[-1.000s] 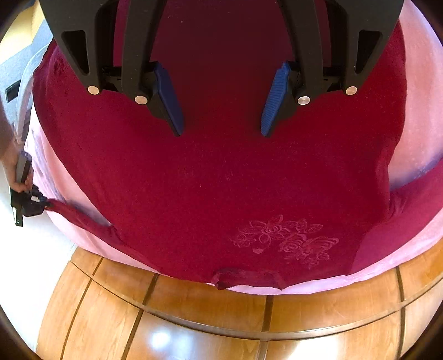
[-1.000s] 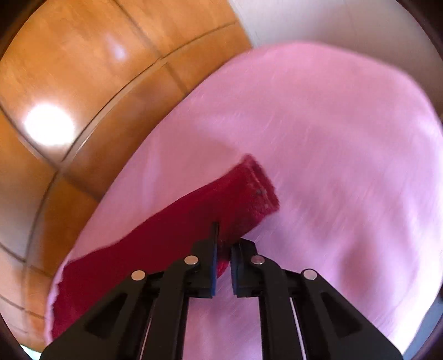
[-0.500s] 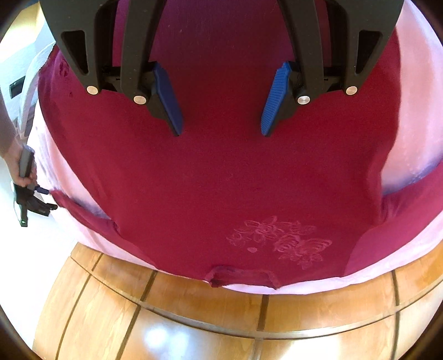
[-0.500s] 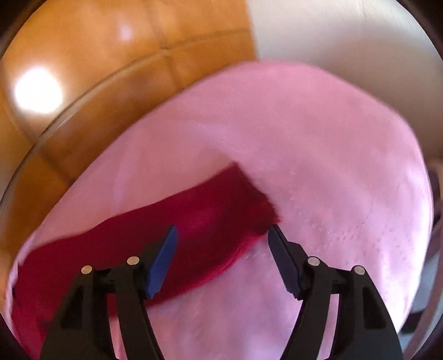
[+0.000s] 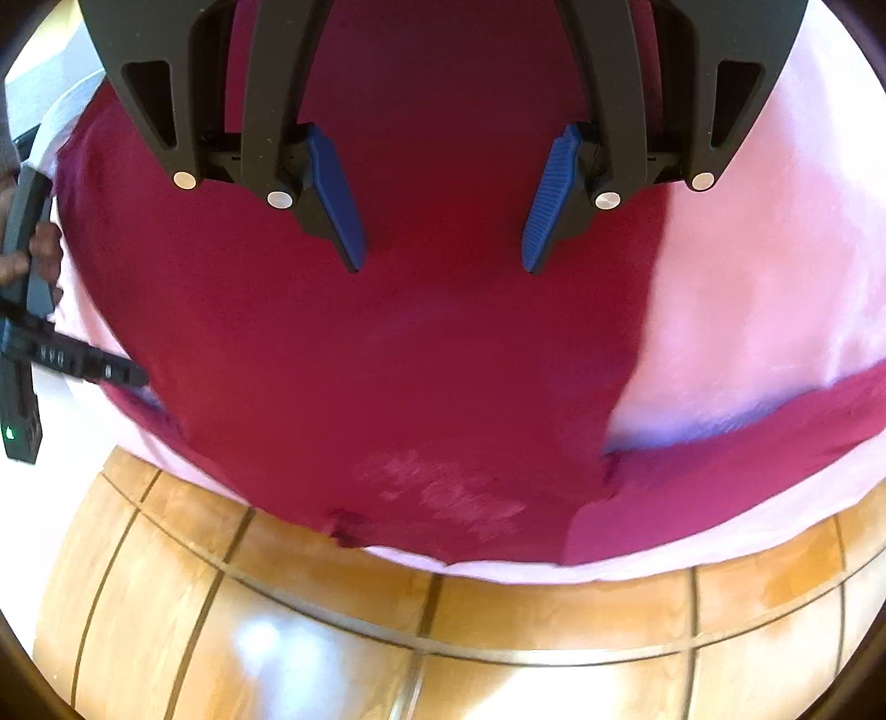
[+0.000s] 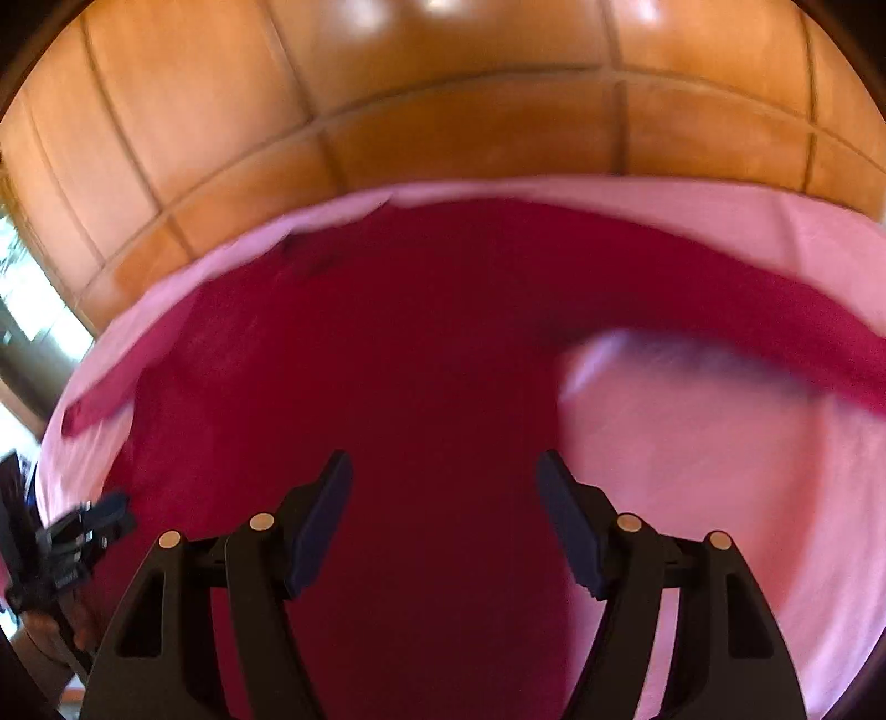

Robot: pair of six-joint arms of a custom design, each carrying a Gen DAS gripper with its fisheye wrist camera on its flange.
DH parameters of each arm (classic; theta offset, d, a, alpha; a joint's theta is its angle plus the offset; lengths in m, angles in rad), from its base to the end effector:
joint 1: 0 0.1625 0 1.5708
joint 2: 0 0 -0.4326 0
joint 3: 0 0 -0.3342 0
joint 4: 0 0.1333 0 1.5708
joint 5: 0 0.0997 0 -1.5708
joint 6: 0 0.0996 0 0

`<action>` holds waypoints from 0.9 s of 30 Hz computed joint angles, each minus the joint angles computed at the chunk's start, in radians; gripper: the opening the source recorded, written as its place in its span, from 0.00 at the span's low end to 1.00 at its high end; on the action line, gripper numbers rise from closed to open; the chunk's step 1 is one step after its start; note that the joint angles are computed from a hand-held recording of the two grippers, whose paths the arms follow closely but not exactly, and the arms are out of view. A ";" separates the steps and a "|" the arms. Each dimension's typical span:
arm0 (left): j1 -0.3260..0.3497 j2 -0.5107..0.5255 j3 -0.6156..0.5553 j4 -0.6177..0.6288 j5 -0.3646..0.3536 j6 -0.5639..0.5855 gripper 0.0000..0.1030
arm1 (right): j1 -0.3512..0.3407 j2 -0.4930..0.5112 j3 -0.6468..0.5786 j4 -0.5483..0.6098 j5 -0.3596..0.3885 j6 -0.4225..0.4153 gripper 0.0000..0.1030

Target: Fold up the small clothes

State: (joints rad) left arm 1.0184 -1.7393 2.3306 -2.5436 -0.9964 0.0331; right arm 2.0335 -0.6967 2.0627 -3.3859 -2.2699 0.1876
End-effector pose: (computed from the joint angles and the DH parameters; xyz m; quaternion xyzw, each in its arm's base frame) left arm -0.0129 -0.3780 0.3622 0.2203 0.9171 -0.2471 0.2221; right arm 0.2952 -0.4368 0.0875 0.0501 -0.9177 0.3049 0.2496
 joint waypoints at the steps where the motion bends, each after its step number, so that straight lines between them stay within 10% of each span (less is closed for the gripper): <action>1: 0.011 -0.011 0.003 -0.002 -0.012 0.014 0.56 | 0.001 0.021 0.018 -0.031 -0.006 0.013 0.68; 7: 0.027 -0.066 0.005 0.042 -0.015 0.070 0.56 | 0.062 0.136 0.079 -0.296 -0.123 -0.044 0.68; 14: -0.041 -0.080 -0.014 0.083 0.063 -0.037 0.53 | 0.030 0.002 0.131 -0.171 -0.003 0.051 0.67; 20: -0.089 -0.012 -0.002 -0.001 0.032 -0.028 0.54 | -0.108 -0.142 0.262 -0.456 0.009 0.170 0.62; 27: -0.044 0.088 -0.027 -0.019 -0.008 -0.082 0.62 | -0.426 -0.343 0.401 -0.657 0.111 0.427 0.49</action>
State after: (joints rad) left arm 0.9747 -1.6516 2.3041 -2.5621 -1.0041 -0.0492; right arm 1.6070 -1.0393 2.4637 -4.0431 -2.1593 0.6148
